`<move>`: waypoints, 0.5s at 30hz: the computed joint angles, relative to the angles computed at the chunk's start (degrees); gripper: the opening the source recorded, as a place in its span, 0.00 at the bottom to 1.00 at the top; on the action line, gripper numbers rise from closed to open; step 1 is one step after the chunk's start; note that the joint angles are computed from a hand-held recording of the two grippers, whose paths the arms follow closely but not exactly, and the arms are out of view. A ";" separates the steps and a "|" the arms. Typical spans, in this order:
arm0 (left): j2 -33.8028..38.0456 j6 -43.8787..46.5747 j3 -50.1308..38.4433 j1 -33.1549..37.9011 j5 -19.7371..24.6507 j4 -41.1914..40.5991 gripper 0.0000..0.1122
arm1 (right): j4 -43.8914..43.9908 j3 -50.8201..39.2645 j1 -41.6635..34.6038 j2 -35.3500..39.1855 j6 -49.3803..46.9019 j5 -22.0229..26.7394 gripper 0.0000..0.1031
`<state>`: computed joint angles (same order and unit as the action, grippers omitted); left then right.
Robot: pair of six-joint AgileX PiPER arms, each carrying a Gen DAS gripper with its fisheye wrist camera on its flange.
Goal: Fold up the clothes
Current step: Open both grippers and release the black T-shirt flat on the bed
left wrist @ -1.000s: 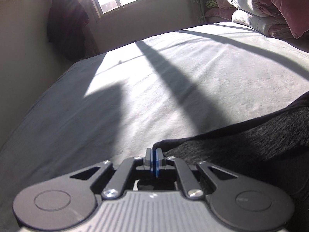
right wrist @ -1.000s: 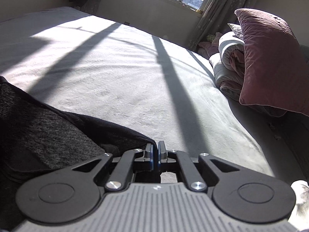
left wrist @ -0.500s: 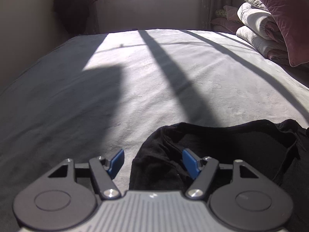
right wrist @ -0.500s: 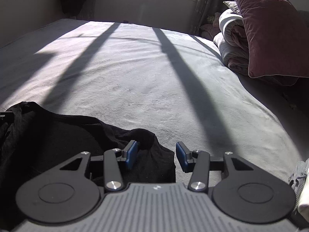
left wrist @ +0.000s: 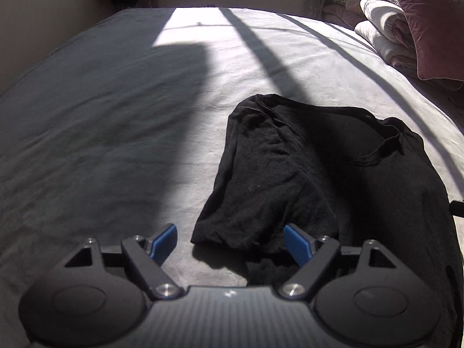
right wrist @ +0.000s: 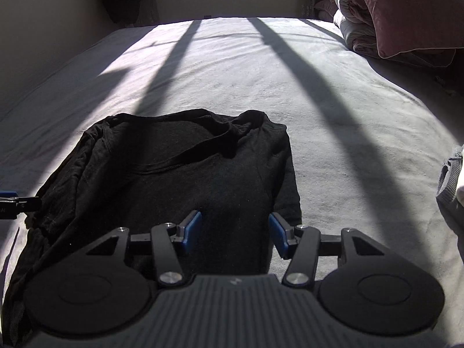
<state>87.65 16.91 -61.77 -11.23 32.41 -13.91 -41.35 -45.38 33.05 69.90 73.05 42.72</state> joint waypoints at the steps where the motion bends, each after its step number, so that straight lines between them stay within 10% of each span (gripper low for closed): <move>1: -1.87 3.16 2.23 1.43 0.73 -2.69 0.73 | 0.46 1.08 2.08 -1.63 1.15 1.18 0.54; 10: -11.29 22.09 13.60 13.51 12.00 -19.62 0.69 | 0.49 10.63 21.87 -12.16 17.15 10.59 0.54; 15: -13.32 31.21 18.47 16.84 10.11 -27.11 0.54 | 3.57 14.05 23.02 -14.40 21.35 7.90 0.50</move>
